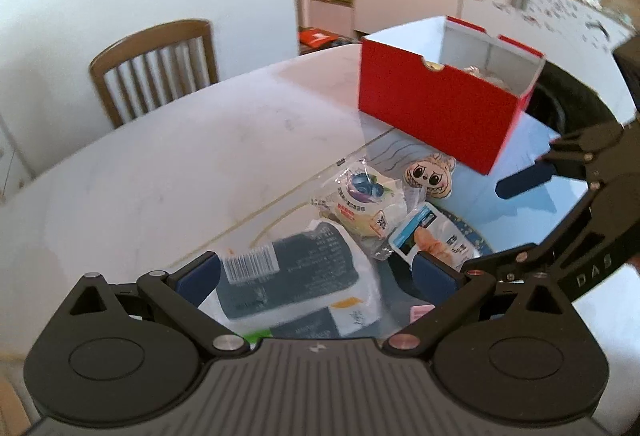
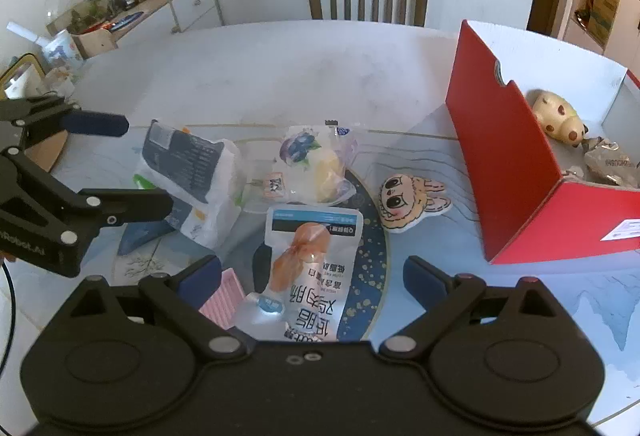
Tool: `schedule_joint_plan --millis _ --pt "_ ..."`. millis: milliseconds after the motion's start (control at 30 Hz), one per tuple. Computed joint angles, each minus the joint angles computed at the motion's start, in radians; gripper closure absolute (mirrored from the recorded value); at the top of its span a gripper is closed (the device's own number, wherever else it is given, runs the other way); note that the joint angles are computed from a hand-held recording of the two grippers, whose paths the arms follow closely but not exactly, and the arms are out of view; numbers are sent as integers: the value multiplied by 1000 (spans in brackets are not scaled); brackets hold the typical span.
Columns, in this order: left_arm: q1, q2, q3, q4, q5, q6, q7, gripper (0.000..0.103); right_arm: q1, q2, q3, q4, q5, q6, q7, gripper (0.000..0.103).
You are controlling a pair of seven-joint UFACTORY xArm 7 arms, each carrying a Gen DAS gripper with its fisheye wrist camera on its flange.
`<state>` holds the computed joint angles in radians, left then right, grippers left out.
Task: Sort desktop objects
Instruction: 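Grasp the dark-and-white snack bag with the left tool while the right tool grasps the orange-printed pouch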
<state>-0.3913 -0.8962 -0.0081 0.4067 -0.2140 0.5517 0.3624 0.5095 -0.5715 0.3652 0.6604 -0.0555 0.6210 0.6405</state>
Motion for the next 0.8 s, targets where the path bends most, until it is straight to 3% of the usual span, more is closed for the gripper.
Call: schedule_joint_plan --millis 100,167,267,567,800 --pt "-47 25 60 9 8 -29 121 0 -10 28 4 12 -6 0 12 5" --pt "-91 54 118 36 -10 -6 223 0 -12 42 3 18 -9 0 16 5" --pt "-110 106 154 72 -40 31 340 0 -12 68 -1 27 -9 -2 19 5" --pt "-74 223 142 93 -149 42 528 1 -18 141 -3 51 -32 -11 44 5" --pt "-28 237 94 43 -169 3 589 1 -22 199 -6 78 -67 -14 48 6"
